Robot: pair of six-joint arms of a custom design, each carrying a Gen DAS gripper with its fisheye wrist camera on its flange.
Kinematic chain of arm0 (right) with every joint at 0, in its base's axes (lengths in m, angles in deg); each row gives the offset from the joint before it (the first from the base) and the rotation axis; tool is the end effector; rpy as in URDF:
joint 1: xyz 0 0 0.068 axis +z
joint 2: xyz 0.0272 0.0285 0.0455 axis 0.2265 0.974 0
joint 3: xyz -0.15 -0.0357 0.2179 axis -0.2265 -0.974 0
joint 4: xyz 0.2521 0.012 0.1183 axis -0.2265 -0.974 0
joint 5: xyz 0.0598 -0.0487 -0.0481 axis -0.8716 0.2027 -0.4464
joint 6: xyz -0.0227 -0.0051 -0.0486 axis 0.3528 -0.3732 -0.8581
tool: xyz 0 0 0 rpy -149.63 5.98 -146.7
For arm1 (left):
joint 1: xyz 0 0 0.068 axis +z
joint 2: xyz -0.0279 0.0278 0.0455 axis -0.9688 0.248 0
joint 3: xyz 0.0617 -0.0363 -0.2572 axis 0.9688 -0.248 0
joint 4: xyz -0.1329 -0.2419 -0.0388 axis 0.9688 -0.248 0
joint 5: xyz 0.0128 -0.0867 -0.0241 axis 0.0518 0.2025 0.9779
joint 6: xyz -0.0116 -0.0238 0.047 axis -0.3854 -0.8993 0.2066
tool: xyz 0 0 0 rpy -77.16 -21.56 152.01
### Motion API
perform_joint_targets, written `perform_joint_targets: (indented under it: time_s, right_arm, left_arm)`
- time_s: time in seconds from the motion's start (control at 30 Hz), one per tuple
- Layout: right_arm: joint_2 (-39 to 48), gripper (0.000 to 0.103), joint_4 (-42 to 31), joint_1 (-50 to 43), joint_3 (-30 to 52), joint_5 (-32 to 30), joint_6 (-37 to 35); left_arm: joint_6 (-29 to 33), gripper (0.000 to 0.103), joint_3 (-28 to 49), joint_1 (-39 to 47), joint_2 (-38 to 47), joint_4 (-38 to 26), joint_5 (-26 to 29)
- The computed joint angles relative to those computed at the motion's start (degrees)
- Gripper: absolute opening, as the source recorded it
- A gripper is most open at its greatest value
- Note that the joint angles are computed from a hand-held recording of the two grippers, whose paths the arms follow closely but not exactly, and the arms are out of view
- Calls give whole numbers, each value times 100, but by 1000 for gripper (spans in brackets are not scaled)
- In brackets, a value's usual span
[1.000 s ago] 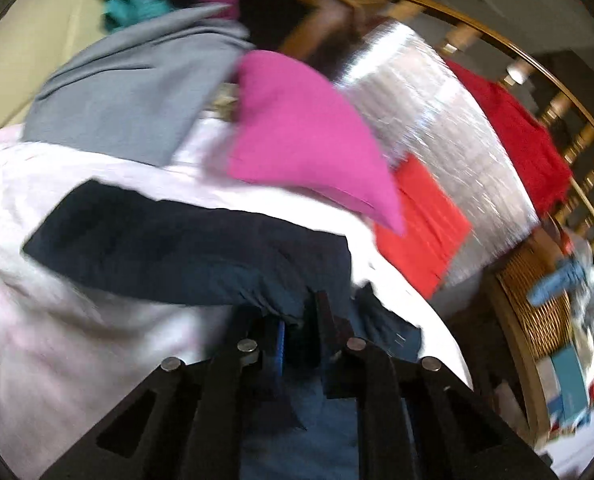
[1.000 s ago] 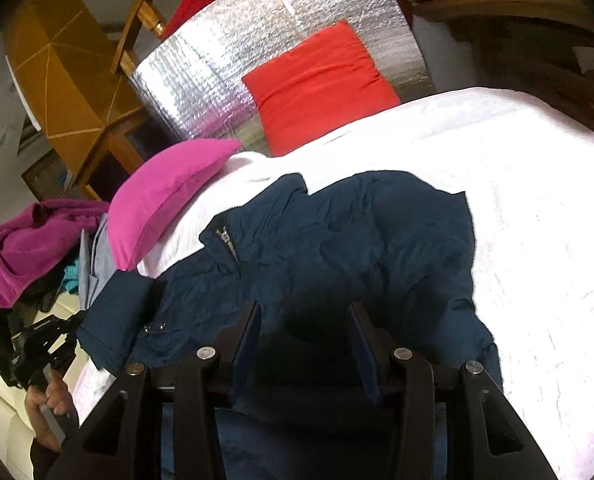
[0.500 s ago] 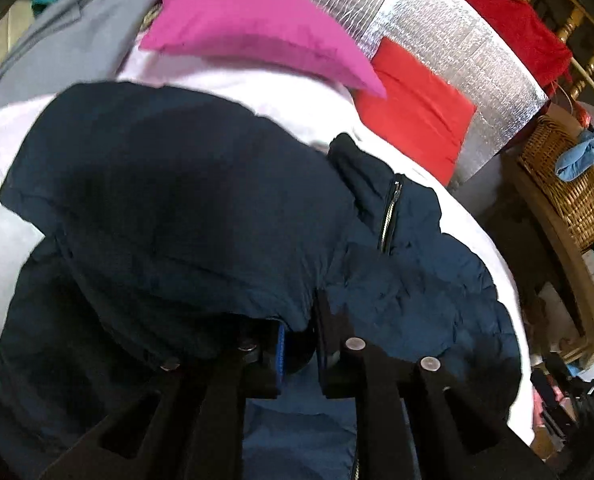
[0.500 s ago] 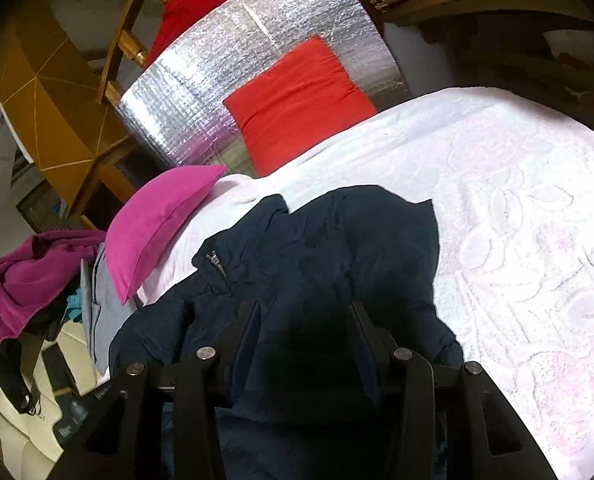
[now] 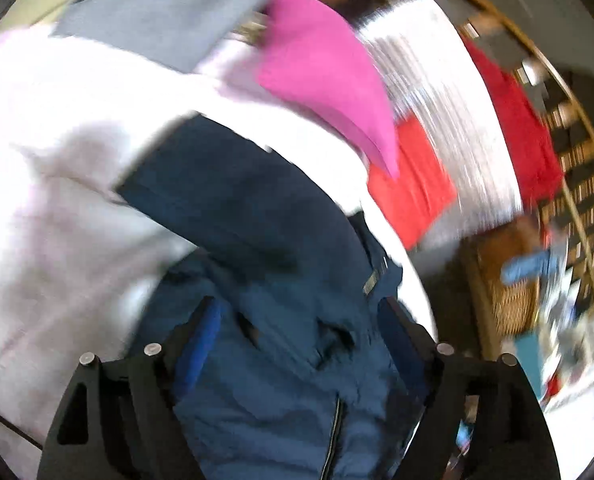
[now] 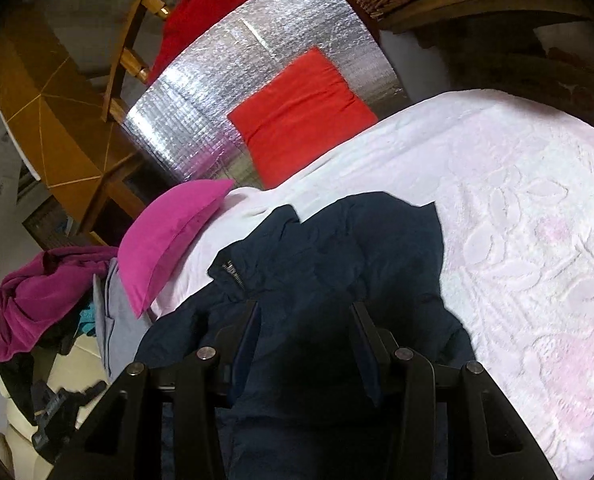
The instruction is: Fold large clothes
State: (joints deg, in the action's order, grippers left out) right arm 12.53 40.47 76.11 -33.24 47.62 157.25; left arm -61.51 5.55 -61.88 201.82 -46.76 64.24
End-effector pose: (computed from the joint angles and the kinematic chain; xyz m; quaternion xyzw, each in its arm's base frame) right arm 0.1279 0.1808 0.1813 0.4126 0.7304 0.1174 0.5316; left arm 0.4204 0.0727 0.2163 -0.0098 0.8792 -0.4382 0.1870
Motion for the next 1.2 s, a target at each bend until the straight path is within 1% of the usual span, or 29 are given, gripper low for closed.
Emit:
perform_joint_targets:
  time_s: [0.07,0.17,0.27,0.43,0.47,0.53,0.57,0.6,0.63,0.7,0.77,0.87,0.97,1.03,1.1,1.2]
  right_arm:
    - [161,48,166,-22,82,-47,-182]
    - [292,48,491,-121,85,-187,-467]
    - [294,49,775,-271,15,-322,-772]
    - [232,48,1138,-433,-121,-432,-1094]
    - [219,48,1183,-456,-142,-448,-1150]
    - [215,49,1203,-482,-152,-468,-1214]
    - [226,49,1171,-483,-141,-469,-1210]
    - [215,48,1150,-485,-148,-469,-1210]
    - [180,48,1111,-483,-171,-461,-1192]
    - [75,48,1001,-471,-237,-414,-1098]
    - [-55,48,947,-469,-327,-385,-1013]
    - [-240,49,746,-442,-425,-336,-840]
    - [-358,48,375,-356,-464,-263,-535]
    - [-475,48,147,-282,-526,-209,-252]
    - [-529,49,-87,-212,-542,-148,27]
    - [-572,49,-496,-59,-538,-42,518]
  left_arm:
    - [-360,81,504,77,491,-48,60]
    - [-683,81,937,70,962,-74,118]
    - [-1025,81,1065,-99,1157,217,173]
    - [-1335,81,1611,-291,1718,218,251]
    - [-1470,80,1655,-331,1793,288,273]
    - [-1711,80,1483,-396,1717,580,262]
    - [-1801,77,1346,-403,1625,756,260]
    - [-1858,67,1117,-386,1457,958,256]
    - [-1866,61,1011,-380,1389,1074,237]
    - [-1883,37,835,-400,1181,1330,171]
    - [-1878,26,627,-454,907,1637,15]
    - [-1624,20,180,-609,281,2088,-326]
    - [-1161,18,-470,-900,-558,2576,-541]
    - [-845,17,-799,-1131,-1006,2730,-660]
    - [-430,17,-1397,-1422,-1659,2933,-769]
    - [87,17,-1969,-1899,-2274,2946,-860]
